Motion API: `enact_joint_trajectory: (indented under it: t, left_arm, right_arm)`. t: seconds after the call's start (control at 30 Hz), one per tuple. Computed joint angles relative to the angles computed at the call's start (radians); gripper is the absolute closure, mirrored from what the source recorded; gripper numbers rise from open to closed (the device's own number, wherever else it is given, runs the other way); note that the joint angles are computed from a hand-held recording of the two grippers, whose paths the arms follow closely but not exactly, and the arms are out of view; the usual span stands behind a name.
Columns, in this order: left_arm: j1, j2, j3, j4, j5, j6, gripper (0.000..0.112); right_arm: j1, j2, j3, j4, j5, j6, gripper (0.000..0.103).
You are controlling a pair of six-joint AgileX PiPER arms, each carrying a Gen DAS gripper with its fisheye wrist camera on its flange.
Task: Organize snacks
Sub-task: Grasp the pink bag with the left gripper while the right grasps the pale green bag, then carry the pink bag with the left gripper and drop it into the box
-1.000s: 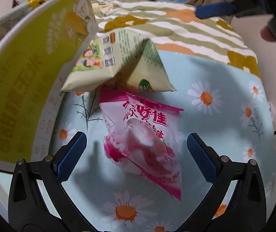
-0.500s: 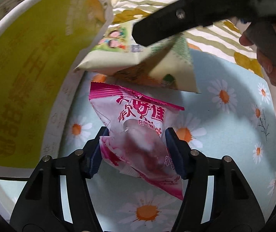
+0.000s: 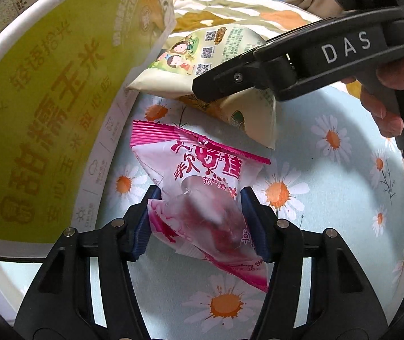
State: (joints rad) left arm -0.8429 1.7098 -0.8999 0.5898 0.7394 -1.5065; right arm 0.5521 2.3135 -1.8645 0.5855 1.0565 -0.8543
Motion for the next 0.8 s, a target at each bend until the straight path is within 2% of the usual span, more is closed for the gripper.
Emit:
enact_joint_trajectory:
  t: [0.07,0.17,0.5,0.63,0.8]
  left_arm:
    - [-0.005,0.002,-0.005,-0.002,0.006,-0.002,0.058]
    - [-0.013,0.005,-0.012,0.001,0.016,-0.01,0.061]
    - [-0.061,-0.033,-0.026,0.002,0.059,-0.018,0.068]
    - [-0.103,-0.063,-0.054,0.019,0.106,-0.025,0.068]
    - [-0.175,-0.145,-0.096,0.054,0.216,-0.03,0.068]
  right_arm:
    - [0.001,-0.013,0.023,0.007,-0.015,-0.011,0.04]
    - [-0.004,-0.048,0.084,0.018,-0.053,-0.023,0.045]
    - [-0.064,-0.232,0.293,0.066,-0.127,-0.021,0.047]
    - [-0.092,-0.337,0.372,0.078,-0.145,0.008,0.046]
    - [-0.122,-0.459,0.428,0.074,-0.147,0.077,0.047]
